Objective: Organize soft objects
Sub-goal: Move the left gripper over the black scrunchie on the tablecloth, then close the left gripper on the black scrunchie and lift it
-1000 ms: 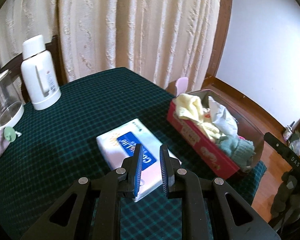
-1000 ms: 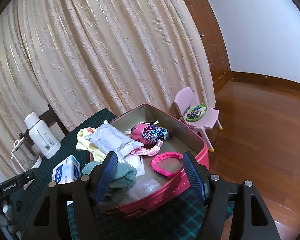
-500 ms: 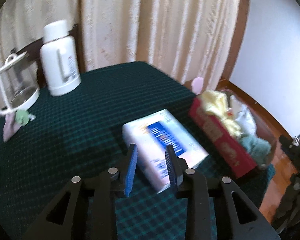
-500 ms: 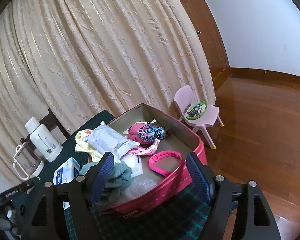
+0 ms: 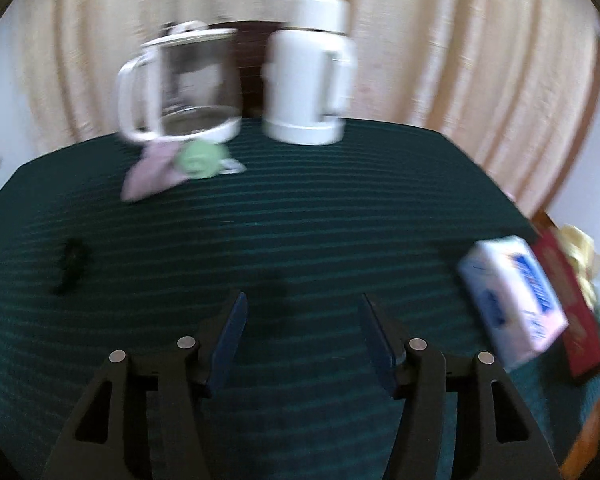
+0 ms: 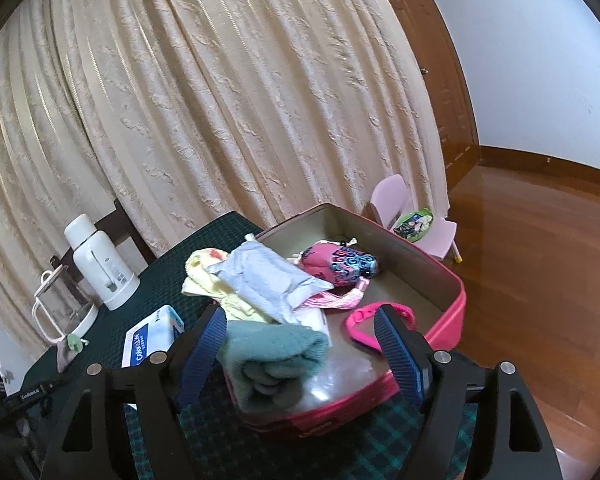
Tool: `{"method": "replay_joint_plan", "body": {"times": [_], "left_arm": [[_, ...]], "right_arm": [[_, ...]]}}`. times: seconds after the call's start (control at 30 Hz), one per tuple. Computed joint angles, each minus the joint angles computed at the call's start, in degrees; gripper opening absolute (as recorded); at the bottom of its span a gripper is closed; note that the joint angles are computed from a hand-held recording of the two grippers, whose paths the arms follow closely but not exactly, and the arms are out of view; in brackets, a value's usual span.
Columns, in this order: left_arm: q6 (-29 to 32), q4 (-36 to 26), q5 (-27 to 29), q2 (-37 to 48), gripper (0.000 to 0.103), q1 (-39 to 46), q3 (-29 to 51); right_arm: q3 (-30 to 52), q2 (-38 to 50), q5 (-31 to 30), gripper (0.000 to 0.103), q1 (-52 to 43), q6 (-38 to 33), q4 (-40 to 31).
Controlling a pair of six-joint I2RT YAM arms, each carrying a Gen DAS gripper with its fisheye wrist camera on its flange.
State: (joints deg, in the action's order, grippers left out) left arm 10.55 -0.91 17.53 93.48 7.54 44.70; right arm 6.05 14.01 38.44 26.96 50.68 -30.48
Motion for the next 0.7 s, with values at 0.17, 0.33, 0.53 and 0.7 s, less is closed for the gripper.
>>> {"method": "replay_joint_plan", "body": {"times": [0.17, 0.33, 0.53, 0.7], "left_arm": [[0.43, 2.12, -1.79, 6.01, 0.059, 7.56, 3.81], [-0.03, 3.99, -4.12, 11.31, 0.059, 13.04, 8.15], [-0.39, 4.62, -6.43, 17.05, 0.06, 16.74, 13.73], [-0.05, 3.39, -8.39, 21.93, 0.06, 17.96, 19.07]], "right_arm": [[0.97, 6.02, 1.88, 0.08, 2.75, 1.25, 3.49], [1.73, 10.72, 2.29, 0.08, 3.52, 1.74, 6.39], [2.66, 15.71, 2.8, 0.08, 4.75, 2.11, 9.42], [3.22, 18.45, 2.87, 0.08, 5.1, 2.16, 11.12]]}}
